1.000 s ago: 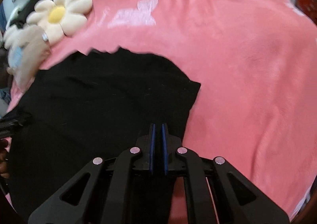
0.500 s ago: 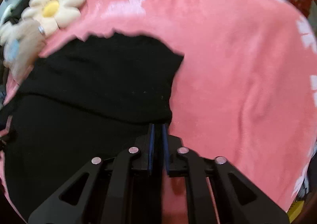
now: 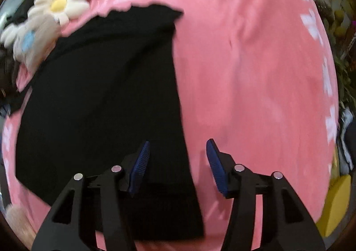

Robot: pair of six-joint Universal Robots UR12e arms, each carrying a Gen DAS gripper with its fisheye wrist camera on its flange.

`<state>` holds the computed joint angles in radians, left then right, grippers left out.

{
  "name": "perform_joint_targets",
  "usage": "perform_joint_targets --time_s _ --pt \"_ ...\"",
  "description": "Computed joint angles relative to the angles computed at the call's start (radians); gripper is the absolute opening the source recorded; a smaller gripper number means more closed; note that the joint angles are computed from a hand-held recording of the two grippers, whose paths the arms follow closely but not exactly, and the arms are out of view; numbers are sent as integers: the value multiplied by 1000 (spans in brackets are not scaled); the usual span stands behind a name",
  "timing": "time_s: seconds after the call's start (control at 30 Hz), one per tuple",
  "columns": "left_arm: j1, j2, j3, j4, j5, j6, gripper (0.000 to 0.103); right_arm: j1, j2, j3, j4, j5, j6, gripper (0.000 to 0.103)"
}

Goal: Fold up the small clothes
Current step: 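Grasp the other sleeve with the left gripper and fold it across the body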

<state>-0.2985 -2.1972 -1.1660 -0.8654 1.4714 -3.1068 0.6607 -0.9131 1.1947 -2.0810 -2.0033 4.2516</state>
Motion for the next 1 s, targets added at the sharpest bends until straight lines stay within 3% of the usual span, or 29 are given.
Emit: perform_joint_targets --time_s 0.03,0.1,0.13,0.27,0.37,0.47,0.53,0.6,0.67,0.73,0.8,0.9,1.0 --pt "1 9 -13 5 0 1 98 1 -6 19 -27 30 -4 48" --pt "1 24 -34 4 2 -1 98 8 -15 49 -86 46 -13 11" --pt "2 31 -45 7 2 -3 98 11 -13 39 -64 37 -17 5" --pt "13 54 -78 6 -4 -18 98 22 -20 44 -25 25 -3 3" --pt "38 55 -80 -18 -46 -49 98 23 -24 53 -32 12 15 6" --pt "77 42 -68 -40 -105 -126 98 36 -14 19 -33 -60 49 10" --pt "116 21 -45 -51 -141 -222 98 44 -4 -7 -60 -87 30 18" --pt "148 -7 -16 -45 -152 -314 98 49 15 -44 -75 -98 -14 40" --pt "179 -42 23 -48 -169 -394 98 54 47 -103 -77 -96 -83 42" --pt "205 -81 69 -56 -164 -479 98 58 76 -154 -68 -88 -130 42" --pt "226 -129 128 -71 -106 -575 98 57 98 -190 -85 -52 -162 49" --pt "249 -181 195 -99 -67 -685 98 58 126 -231 -90 -27 -196 51" --pt "274 -228 244 -148 -104 -816 98 61 150 -266 -87 -1 -218 53"
